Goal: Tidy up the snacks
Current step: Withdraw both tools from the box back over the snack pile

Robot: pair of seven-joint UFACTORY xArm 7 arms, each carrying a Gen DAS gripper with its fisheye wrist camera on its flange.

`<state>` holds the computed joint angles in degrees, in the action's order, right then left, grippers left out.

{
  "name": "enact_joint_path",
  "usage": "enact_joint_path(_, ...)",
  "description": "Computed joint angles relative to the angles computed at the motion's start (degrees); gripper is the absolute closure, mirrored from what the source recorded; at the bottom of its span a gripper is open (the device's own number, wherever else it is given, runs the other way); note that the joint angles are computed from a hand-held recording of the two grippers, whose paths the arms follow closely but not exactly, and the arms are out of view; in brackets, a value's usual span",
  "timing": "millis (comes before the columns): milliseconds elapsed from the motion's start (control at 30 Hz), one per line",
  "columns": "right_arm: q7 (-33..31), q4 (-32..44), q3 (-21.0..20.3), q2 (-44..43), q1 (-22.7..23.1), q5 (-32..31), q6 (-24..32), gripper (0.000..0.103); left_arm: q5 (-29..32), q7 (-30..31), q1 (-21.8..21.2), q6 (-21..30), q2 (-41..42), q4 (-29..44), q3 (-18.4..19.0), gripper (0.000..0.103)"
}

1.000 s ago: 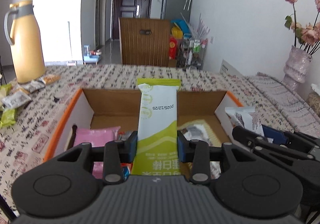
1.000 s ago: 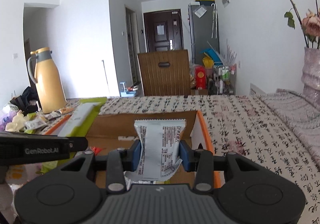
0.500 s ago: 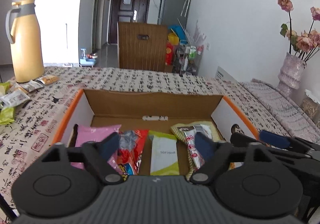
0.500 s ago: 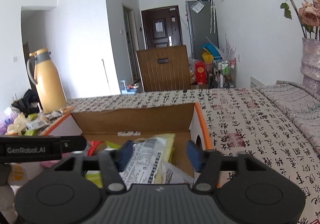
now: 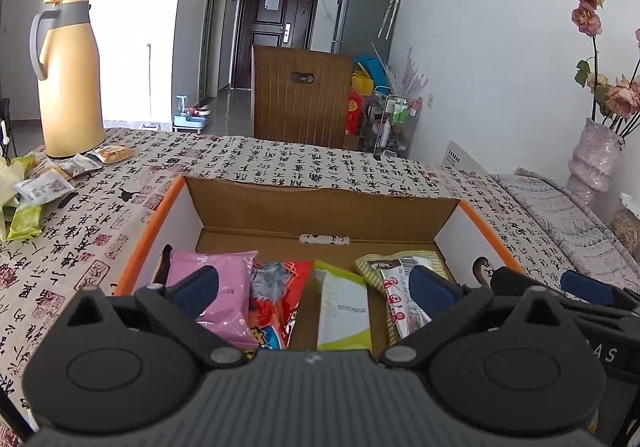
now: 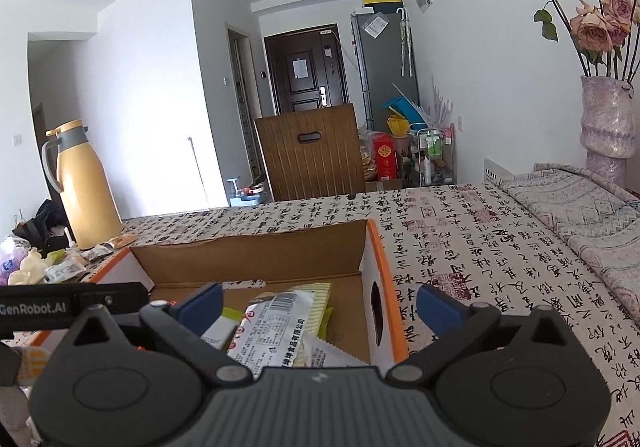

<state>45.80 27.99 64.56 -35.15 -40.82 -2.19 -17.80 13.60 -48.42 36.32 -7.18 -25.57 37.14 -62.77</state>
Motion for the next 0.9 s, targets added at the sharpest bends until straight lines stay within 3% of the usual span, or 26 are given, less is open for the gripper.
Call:
enact_joint_path(133, -0.01, 0.05, -0.33, -0.42, 0.29, 0.05, 0.28, 0.000, -0.13, -0.33, -1.19, 0.90, -1.18, -0.02, 1.04, 0.000)
enact_joint_path(367, 1.00, -0.06, -3.10, -4.31, 3.29, -0.45, 3.21, 0.000, 0.12, -0.81, -7.75, 1.90, -4.37, -1.58, 7.16, 0.000)
enact_joint_path(900, 7.01, -4.86, -14.04, -15.59, 20.73, -6.45, 13.29, 0.000, 0.35, 0.48, -27.09, 5.81, -15.70, -11.53, 24.30, 0.000)
